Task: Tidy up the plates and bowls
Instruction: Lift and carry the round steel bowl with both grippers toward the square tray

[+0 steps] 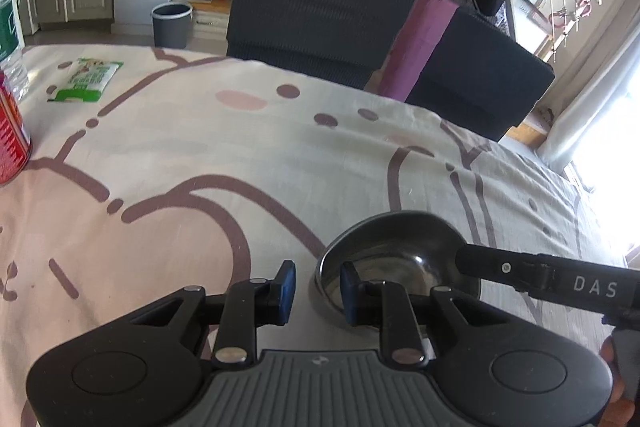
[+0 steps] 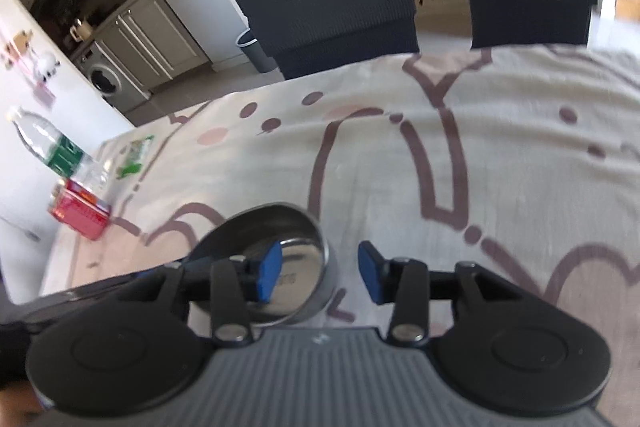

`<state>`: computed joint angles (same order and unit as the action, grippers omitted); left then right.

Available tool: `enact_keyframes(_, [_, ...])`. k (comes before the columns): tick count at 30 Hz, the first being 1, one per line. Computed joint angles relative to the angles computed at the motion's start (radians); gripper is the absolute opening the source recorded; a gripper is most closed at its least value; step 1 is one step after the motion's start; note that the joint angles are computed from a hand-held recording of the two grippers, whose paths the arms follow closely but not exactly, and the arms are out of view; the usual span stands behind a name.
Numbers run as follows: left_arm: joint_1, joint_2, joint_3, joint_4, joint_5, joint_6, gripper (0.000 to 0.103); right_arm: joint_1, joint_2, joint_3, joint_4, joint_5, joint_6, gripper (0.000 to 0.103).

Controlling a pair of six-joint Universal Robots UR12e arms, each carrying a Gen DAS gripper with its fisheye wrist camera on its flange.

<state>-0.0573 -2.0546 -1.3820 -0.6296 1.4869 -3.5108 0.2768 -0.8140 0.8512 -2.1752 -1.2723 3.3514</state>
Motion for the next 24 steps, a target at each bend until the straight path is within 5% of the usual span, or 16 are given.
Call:
enact_keyframes(7, [0.002,-0.002,0.002,0.000,-0.011,-0.020,0.011,0.001,0.012,-0.018,0.027,0.003,-0.051,0.014])
enact_keyframes(16, [-0.006,0.025,-0.006,0.001,0.024,0.006,0.006,0.006,-0.010,0.004,0.006,-0.015,-0.095,0.005])
enact_keyframes(24, [-0.012,0.119,-0.077,0.034,0.034,0.040,0.004,0.018,-0.080,0.058,-0.003,-0.028,-0.070,0.004])
